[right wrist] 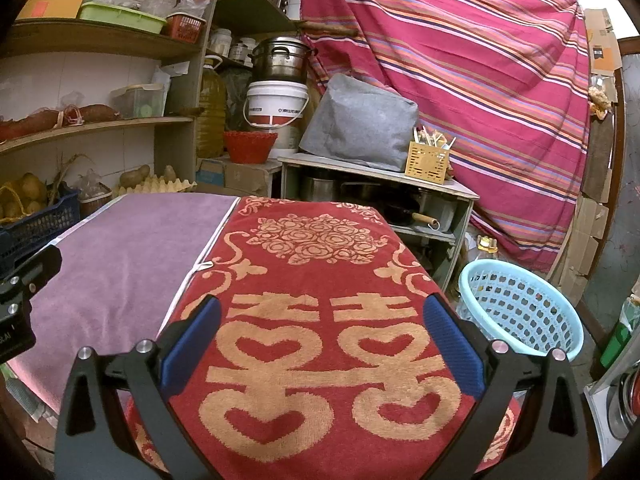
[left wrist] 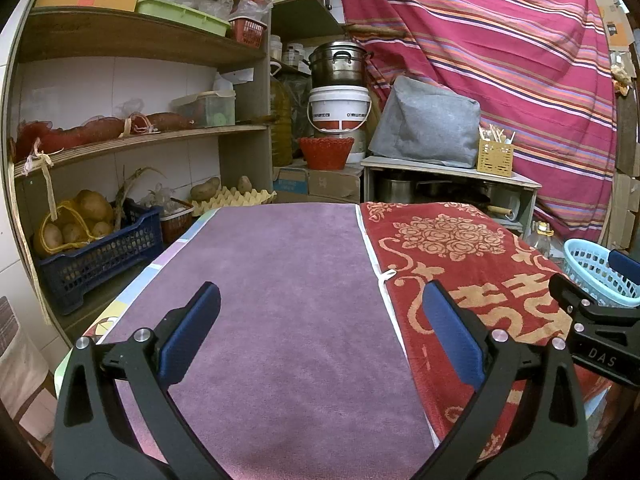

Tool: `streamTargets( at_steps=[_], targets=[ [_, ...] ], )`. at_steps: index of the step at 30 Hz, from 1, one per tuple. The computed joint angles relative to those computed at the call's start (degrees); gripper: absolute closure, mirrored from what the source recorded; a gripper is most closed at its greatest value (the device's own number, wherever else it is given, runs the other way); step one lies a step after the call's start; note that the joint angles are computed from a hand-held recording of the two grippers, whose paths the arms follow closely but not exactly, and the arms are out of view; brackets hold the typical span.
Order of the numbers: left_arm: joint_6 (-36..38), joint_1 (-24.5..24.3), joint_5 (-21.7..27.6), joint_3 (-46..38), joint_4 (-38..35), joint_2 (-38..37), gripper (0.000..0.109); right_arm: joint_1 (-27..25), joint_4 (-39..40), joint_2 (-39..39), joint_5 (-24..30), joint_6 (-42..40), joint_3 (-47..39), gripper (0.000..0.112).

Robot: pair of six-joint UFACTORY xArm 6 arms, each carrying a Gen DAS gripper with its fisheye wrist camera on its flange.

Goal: Collect trash

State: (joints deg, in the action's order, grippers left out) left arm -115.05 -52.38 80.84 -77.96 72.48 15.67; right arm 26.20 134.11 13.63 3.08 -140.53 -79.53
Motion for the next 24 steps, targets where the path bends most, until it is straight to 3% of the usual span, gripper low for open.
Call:
streamTargets(
  at_steps=[24],
  targets=[
    [0.10, 0.06, -0.13, -0.06, 0.12, -0.04, 0.011, 0.00, -0.16, 0.01, 0.00, 0.01, 0.00, 0.014]
  ],
)
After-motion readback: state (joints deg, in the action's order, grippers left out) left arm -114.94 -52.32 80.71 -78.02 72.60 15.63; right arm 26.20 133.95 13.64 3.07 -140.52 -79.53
